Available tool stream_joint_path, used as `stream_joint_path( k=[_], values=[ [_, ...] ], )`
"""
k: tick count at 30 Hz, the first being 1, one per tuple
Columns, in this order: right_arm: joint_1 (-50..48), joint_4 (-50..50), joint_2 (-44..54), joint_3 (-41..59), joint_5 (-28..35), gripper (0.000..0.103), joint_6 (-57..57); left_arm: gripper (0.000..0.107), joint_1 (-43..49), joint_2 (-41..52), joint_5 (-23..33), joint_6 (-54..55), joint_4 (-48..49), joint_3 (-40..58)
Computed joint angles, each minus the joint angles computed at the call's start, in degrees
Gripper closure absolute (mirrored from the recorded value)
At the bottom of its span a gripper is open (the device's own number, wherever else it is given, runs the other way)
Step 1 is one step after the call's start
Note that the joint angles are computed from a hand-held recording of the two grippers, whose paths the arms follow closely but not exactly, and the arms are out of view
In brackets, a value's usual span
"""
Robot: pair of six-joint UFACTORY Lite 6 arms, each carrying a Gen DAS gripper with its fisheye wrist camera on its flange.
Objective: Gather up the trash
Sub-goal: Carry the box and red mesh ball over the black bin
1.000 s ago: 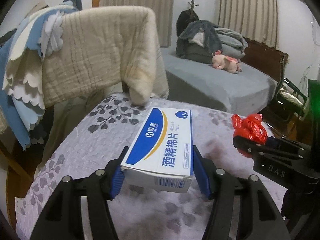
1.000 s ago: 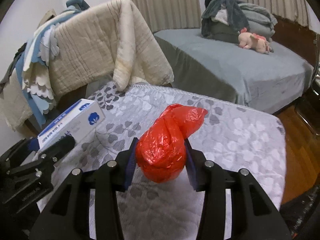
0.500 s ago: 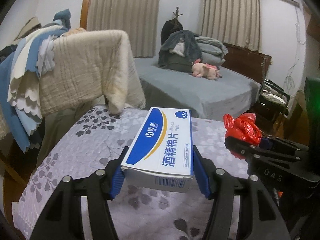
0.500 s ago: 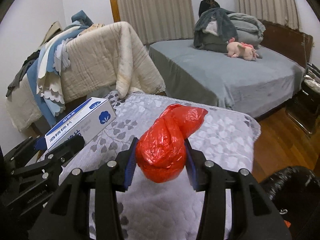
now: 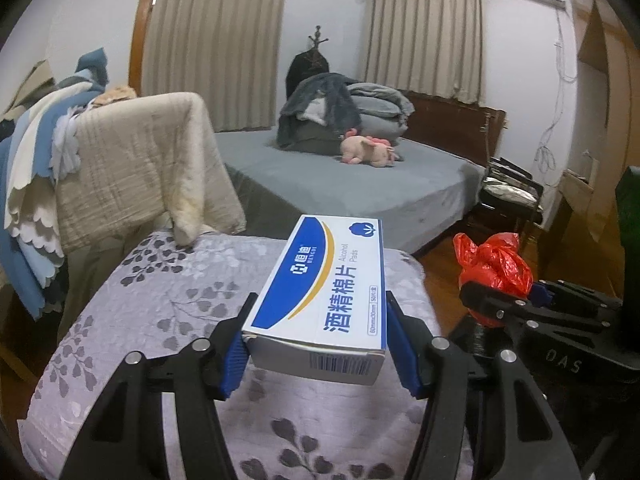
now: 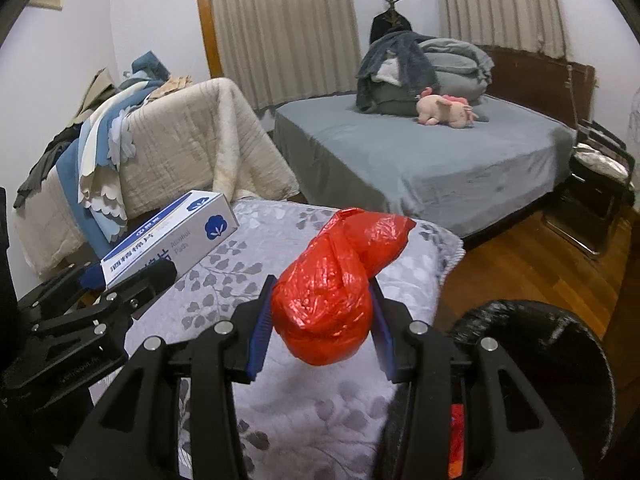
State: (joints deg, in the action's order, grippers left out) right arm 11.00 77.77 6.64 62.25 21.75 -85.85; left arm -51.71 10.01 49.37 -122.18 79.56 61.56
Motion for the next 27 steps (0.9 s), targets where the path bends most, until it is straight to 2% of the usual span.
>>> stream_joint_path(
  k=[11,18,22,27],
  values=[
    [-13.4,-2.3,-11.4,-9.2,6.5,0.061,-2.3,0.048,-7.9,11.6,2.1,4.7,-3.2,15.4],
    [-23.6,-3.2,-14.8,-11.9,11.9,0.061,-4.8,0.050,-11.1,19.6,2.0,9.1,-4.4,26.5],
    [-28.7,-3.3,-15.1,-12.3,14.3,0.061,-6.5,0.052,-11.8,23.7,0.5,12.0,-5.5,32.4],
    [-33.3,-3.4,-13.8,-12.9,15.3,0.061,-8.6,0.053,-10.8,32.7,-4.6,16.5,-9.0,42.5]
  ],
)
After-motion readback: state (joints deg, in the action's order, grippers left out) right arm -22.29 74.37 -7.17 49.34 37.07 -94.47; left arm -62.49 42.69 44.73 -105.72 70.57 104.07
